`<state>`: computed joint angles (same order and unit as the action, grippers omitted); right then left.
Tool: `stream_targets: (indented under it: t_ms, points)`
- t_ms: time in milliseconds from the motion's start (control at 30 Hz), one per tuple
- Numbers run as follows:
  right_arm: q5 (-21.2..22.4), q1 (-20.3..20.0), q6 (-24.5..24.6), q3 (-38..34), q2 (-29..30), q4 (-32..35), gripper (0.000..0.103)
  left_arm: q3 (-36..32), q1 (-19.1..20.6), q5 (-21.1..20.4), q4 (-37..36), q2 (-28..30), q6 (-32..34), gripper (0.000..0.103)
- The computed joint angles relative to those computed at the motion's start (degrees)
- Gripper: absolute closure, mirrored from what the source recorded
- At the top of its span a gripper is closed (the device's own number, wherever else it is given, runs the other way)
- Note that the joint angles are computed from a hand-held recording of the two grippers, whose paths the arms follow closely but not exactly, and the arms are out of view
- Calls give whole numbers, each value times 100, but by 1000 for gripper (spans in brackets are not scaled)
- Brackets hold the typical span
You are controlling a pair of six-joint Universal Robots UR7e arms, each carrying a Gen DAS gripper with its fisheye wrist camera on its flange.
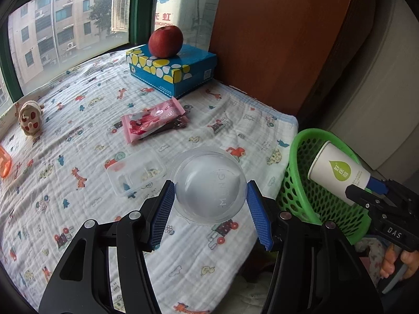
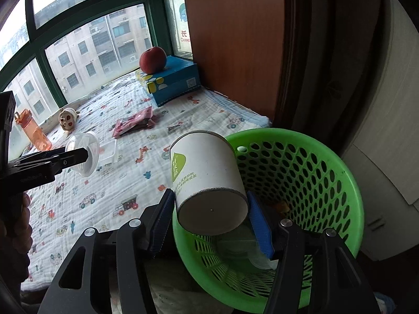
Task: Collect trash
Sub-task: 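Carry the dome lid and paper cup into the green basket and release both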
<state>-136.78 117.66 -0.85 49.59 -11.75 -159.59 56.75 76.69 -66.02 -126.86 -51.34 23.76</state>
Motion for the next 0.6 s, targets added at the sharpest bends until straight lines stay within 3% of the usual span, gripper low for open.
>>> stream_targets:
  t_ms: [267,600]
  points:
    - [-402,-113,370,1009,-599,-382,48,288,-216,-77,-57,-51,97,47]
    - [-715,-290,894,1631,-980,-492,48,590,-429,-137,-59,-91,201,47]
